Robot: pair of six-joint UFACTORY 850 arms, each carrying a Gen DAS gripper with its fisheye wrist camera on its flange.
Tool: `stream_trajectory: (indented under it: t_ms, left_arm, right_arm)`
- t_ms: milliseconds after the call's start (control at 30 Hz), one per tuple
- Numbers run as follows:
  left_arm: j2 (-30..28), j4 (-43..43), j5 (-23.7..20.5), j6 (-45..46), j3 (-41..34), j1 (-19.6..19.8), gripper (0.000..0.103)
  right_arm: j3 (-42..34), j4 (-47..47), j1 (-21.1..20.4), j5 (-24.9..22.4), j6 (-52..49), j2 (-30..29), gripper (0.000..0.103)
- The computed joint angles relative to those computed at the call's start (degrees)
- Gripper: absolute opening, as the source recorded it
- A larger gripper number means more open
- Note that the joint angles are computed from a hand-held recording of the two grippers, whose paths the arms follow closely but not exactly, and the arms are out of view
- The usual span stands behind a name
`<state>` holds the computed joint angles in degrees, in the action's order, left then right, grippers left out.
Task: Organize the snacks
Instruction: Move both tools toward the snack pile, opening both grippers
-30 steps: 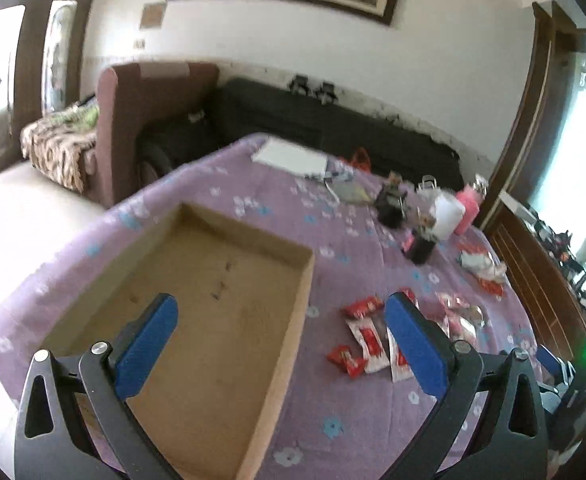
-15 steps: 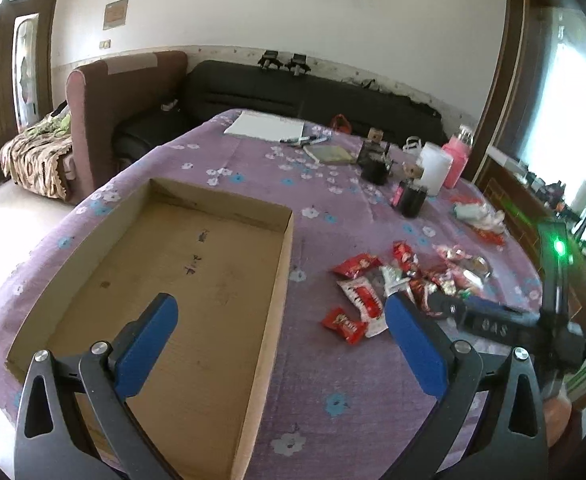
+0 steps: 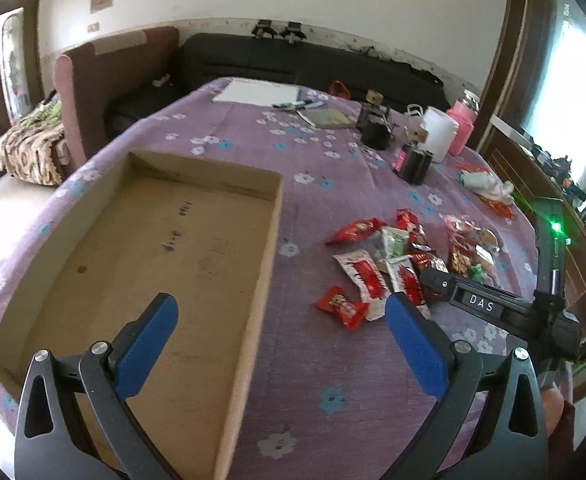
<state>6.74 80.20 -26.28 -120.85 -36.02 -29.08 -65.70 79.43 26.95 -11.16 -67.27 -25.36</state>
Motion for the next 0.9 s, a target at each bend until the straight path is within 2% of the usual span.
stream_trajectory:
  t_ms: [100, 200, 233, 267, 333, 433, 600, 633, 667, 700, 733, 767, 900]
  left_arm:
    - [-2.5, -0.7, 2.4, 1.9, -2.2, 0.2, 0.103]
    - [-5.5, 0.6, 4.5, 2.7, -4.9, -0.2, 0.102]
    - [-6.5, 0.6, 5.1, 3.5, -5.8, -0.4, 0.097]
    - [-8.1, -0.1, 5.9, 5.5, -7.3, -0.6, 0.096]
    - [-10.5, -1.0, 6.3, 7.7, -9.5, -1.0, 0.096]
    - [-14.4, -2.2, 6.2, 11.2, -13.1, -1.5, 0.096]
    - [-20.5, -8.8, 5.9, 21.6, -18.5, -1.4, 0.094]
    - [-21.5, -10.9, 6.0, 24.1, -19.3, -1.3, 0.085]
    - [-22.4, -14.0, 6.6, 27.8, -20.0, -1.0, 0.069]
    - [-23.5, -14.7, 6.2, 29.0, -20.5, -1.2, 0.062]
    - [-23.4, -13.0, 3.3, 28.5, -20.6, -2.0, 0.047]
    - [-23.7, -13.6, 2.9, 29.8, -20.8, -2.2, 0.039]
    - [-21.4, -12.5, 6.6, 26.5, -18.6, -1.0, 0.035]
  right_arm:
    - [1.5, 9.2, -0.9, 0.0, -8.0, 0.9, 0.046]
    - [2.6, 16.9, -2.4, -2.2, -14.1, 1.9, 0.046]
    - [3.3, 20.7, -3.1, -3.2, -17.3, 2.5, 0.033]
    - [3.7, 23.3, -3.6, -4.0, -19.5, 3.0, 0.027]
    - [4.3, 26.2, -4.5, -5.0, -21.7, 3.7, 0.026]
    - [3.5, 22.8, -5.5, -6.0, -17.9, 3.2, 0.026]
    - [2.4, 16.7, -7.6, -12.1, -10.4, 2.0, 0.032]
    - [2.5, 17.6, -7.9, -13.2, -11.0, 2.0, 0.037]
    - [2.7, 18.7, -8.2, -13.9, -11.9, 2.1, 0.040]
    - [3.0, 20.4, -8.4, -14.7, -13.1, 2.3, 0.046]
    - [3.1, 21.2, -8.7, -15.2, -13.7, 2.4, 0.049]
    - [3.1, 21.6, -9.0, -16.0, -14.1, 2.4, 0.049]
    - [1.9, 18.0, -9.5, -19.0, -10.5, 0.9, 0.050]
